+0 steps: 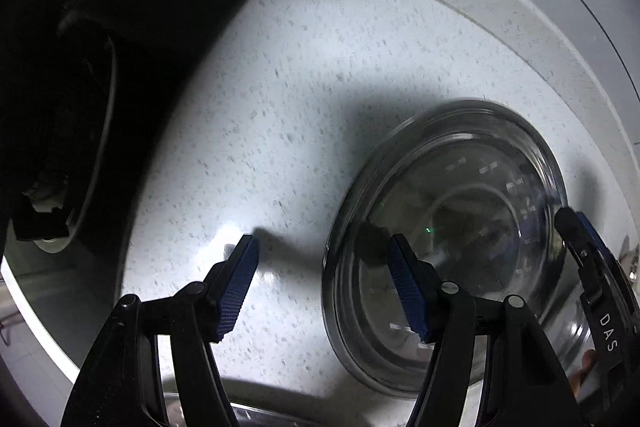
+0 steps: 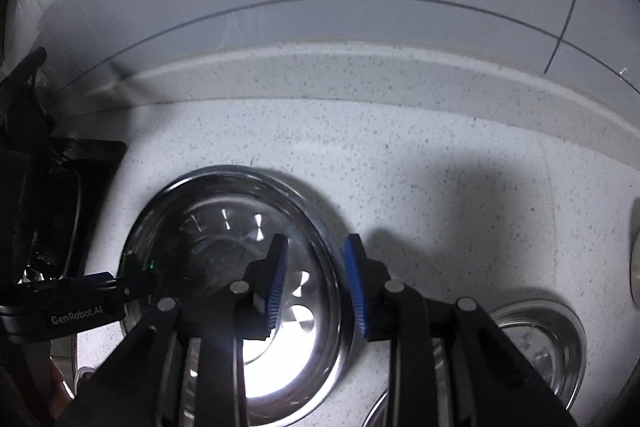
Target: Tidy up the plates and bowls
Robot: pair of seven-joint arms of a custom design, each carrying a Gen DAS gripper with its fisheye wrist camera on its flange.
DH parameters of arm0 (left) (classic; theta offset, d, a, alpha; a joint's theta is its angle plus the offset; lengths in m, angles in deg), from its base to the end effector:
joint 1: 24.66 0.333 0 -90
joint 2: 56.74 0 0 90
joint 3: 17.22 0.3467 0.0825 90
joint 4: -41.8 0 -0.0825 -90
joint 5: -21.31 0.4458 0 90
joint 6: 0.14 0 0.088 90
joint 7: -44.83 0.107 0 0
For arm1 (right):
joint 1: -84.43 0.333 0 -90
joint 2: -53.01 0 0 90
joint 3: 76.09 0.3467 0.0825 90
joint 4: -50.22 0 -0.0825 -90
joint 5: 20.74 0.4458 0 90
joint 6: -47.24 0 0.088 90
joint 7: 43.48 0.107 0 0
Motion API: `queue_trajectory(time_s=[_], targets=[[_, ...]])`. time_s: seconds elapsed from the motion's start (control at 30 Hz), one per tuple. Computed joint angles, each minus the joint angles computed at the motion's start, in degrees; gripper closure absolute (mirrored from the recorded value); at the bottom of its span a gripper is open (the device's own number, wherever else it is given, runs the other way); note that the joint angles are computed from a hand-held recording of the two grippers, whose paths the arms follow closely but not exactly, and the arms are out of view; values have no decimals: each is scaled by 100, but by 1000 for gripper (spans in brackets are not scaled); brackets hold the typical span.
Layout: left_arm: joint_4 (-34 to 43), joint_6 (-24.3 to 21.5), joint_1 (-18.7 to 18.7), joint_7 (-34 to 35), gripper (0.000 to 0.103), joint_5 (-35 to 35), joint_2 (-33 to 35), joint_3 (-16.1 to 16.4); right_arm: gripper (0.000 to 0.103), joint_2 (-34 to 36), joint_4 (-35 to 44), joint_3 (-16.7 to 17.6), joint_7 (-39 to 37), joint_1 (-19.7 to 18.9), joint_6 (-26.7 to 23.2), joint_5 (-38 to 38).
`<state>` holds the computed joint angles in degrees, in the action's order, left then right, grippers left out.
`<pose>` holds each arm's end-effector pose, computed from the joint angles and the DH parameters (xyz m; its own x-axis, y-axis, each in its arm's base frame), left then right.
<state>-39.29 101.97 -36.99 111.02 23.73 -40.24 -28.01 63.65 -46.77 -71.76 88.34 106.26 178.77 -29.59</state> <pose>0.6755 -0.2649 0.5682 0.0131 -0.9989 0.0442 -0.9973 -0.0163 -0.0721 0.6483 0.3104 0.5405 -0.1621 -0.9725 -0.1674 -0.8967 0.2160 -0.3863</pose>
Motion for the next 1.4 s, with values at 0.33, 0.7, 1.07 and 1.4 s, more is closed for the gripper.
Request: queue_trajectory(time_s=[0.33,0.7,1.07,1.4], targets=[[-54,-16,17,555,91,11,-74,-24,88,265,290,-31,118,89,-470,-96],[-945,19,401,1122,91,-364,-1208,94,90,-329,298,139,597,466,-801,-673],[-2844,-8,717,2275,91,-504,-3078,366,91,-1064,-301,842,2251,1142,-1266,-1106],[-4108,805,829,3051,91,-308,-3729,414,91,-1303,-901,1129,3065,1427,-1458,-1443]])
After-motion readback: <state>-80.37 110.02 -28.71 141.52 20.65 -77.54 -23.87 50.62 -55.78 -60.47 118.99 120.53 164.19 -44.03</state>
